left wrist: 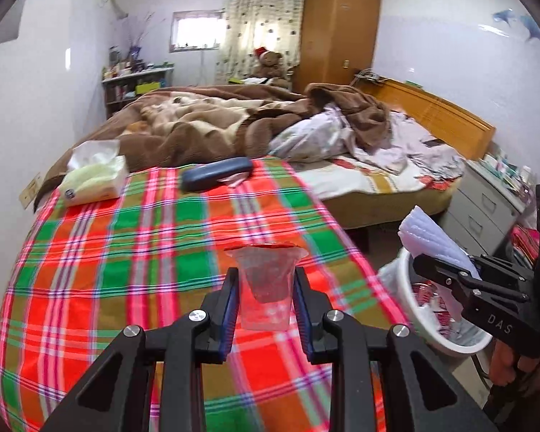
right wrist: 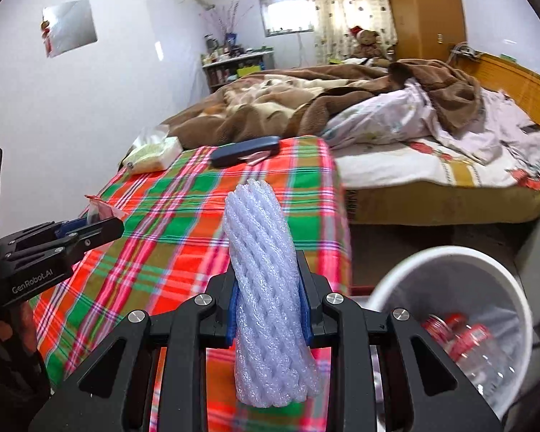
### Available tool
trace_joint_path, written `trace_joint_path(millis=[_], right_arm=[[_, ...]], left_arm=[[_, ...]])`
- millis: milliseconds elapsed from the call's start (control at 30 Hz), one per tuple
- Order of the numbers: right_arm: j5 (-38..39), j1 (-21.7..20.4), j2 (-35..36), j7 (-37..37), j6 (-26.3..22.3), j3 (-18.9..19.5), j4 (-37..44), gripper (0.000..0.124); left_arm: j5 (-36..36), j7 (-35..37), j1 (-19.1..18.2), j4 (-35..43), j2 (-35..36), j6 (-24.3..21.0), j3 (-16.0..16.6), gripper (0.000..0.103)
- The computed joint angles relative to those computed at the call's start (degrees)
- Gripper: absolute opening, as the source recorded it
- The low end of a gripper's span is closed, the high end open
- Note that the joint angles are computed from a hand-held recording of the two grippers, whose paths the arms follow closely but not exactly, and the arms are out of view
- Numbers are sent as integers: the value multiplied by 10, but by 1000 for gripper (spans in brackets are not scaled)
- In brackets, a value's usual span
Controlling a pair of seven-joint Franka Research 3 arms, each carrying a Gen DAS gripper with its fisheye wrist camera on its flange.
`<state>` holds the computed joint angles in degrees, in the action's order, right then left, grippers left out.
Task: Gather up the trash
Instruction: 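Carry the clear cup and white foam net over the white bin, then open both tools to drop the cup and foam net into the bin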
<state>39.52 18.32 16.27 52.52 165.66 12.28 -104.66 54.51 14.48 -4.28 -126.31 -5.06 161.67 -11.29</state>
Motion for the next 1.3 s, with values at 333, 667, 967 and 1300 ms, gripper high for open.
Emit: trace_joint_path(millis=[333,667,967,1300], right_arm=[[35,-19,-36,-7,39,-12,-56,27],[-102,-3,-61,158,66,-85,-116,27],[-210,-19,-51,274,49,-111,-124,27],[-214,-49,-26,276,23,-96,-106,28]], left_arm=[[-8,26,-50,66,57,-3,-11,29],[-68,107,-113,165,157,6,-2,29],[-179,222,-160,266,259,-7,3,29],[-210,247,-200,326,308,-52,32,33]])
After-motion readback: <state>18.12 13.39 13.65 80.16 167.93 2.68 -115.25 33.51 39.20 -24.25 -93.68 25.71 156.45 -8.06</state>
